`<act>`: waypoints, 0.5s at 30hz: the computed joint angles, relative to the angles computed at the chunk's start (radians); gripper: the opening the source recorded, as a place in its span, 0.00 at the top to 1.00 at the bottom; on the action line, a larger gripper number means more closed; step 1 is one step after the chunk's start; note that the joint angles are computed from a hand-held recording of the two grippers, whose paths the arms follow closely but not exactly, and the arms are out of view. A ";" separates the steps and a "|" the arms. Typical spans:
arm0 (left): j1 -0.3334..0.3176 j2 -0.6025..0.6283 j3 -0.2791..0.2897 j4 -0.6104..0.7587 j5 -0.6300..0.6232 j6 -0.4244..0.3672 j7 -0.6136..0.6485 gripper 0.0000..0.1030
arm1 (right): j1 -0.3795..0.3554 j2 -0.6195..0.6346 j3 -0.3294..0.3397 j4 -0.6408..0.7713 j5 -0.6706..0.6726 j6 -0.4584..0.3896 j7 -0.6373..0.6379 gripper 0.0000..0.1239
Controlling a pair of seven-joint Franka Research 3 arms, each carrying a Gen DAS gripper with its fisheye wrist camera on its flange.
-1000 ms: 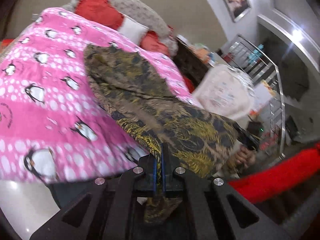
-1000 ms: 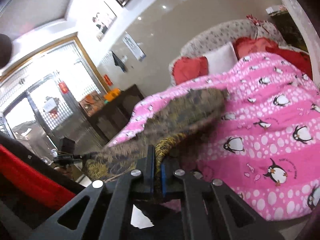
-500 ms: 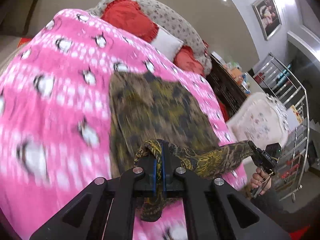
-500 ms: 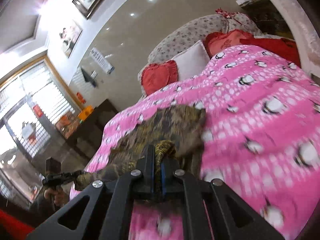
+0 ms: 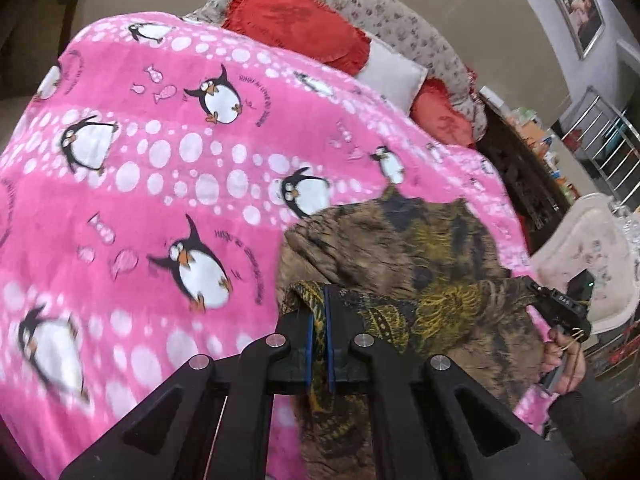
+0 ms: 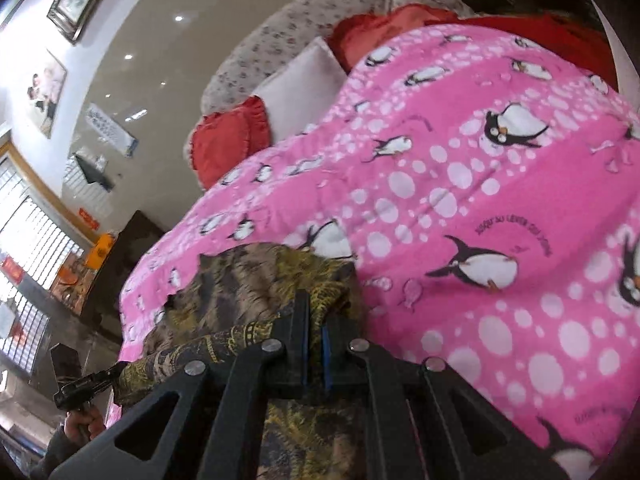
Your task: Fold small clothes
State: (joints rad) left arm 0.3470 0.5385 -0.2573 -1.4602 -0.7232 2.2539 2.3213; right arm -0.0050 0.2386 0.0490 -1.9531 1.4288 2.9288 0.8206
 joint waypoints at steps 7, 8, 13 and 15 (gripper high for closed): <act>0.028 0.030 -0.062 -0.072 -0.060 0.143 0.127 1.00 | -0.035 0.101 0.022 0.055 -0.187 -0.032 0.145 0.97; 0.039 0.034 -0.067 -0.072 -0.084 0.134 0.139 1.00 | -0.044 0.105 0.029 0.058 -0.180 -0.043 0.145 0.97; 0.053 0.103 -0.034 0.060 -0.072 -0.055 0.027 1.00 | -0.077 0.107 0.049 0.059 -0.060 -0.081 0.055 0.97; 0.052 0.092 -0.021 0.077 -0.045 -0.083 0.005 1.00 | -0.068 0.105 0.041 0.056 -0.064 -0.082 0.060 0.96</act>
